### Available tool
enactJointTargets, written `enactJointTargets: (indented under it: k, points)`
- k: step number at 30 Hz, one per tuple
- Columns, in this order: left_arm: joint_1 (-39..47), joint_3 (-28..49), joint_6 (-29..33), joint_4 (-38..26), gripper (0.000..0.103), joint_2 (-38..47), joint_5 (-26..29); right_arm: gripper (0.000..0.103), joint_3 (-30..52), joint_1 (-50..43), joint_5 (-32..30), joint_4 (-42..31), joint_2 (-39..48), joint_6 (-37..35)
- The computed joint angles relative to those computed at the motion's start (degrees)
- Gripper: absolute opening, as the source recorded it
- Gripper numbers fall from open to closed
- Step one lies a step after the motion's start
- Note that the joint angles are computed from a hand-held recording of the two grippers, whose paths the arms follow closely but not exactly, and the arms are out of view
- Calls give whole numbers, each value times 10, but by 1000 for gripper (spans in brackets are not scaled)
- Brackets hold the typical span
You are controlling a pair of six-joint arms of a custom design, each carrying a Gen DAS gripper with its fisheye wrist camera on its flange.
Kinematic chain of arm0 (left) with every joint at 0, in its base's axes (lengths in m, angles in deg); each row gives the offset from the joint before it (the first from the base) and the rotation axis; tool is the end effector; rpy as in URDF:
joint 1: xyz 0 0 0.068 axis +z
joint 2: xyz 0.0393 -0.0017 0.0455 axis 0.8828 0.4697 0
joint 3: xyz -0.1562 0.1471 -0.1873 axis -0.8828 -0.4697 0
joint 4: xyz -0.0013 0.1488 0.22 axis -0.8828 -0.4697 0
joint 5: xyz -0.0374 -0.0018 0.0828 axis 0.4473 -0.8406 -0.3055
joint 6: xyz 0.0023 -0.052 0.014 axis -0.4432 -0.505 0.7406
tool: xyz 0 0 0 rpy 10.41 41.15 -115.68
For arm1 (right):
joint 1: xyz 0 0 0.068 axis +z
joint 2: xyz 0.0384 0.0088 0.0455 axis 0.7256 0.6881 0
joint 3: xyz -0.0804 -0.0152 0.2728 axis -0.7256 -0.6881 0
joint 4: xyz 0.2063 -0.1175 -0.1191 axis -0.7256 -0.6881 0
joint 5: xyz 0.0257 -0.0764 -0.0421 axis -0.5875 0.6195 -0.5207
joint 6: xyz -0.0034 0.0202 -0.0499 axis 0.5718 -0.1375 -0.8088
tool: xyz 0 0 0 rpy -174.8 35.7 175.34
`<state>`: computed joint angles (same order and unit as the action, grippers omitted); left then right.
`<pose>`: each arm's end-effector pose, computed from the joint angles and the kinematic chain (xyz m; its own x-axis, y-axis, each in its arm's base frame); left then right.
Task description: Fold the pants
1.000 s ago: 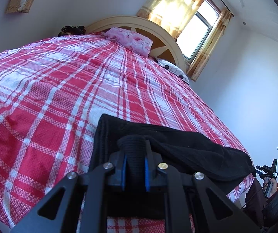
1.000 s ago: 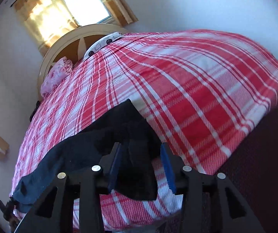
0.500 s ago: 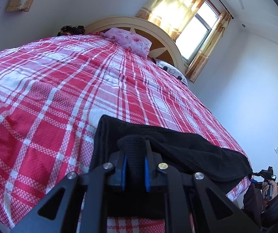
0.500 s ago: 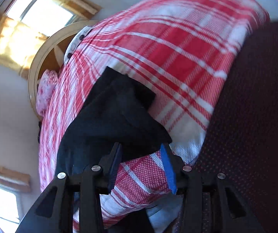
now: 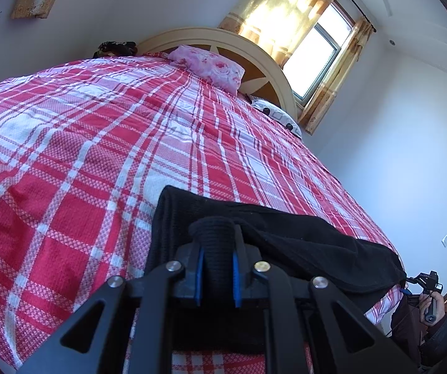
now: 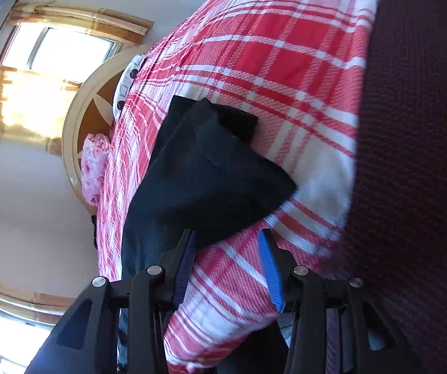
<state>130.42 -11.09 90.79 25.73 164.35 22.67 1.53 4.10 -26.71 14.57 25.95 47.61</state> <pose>0.1519 0.2990 0.0512 -0.5137 -0.4766 -0.7134 -0.0588 0.8491 -0.5249 0.2339 -0.1793 0.0837 -0.6080 0.7650 -0.2122 0.4252 0.5395 0.7267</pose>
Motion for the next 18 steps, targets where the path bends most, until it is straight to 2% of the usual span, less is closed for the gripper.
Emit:
enactJointTargets:
  k: [2,4,5,7,12,15,18]
  points:
    - [0,2,1,-1,15,2,0,42,-9,7,11,57,3,35]
    - [-1,3,-1,-1,15,3,0,11,-19,9,19,106,-2,60]
    - [-2,3,-3,-1,15,3,-1,3,-21,14,32,121,-11,61]
    - [-3,4,-7,3,15,6,0,3,-14,31,58,130,-37,59]
    - [-3,1,-18,13,15,7,1,3,55,108,102,95,-104,35]
    - [-2,-1,-24,20,15,10,3,2,103,152,91,101,-144,33]
    - [1,-3,-28,27,15,15,11,2,107,174,79,141,-171,41]
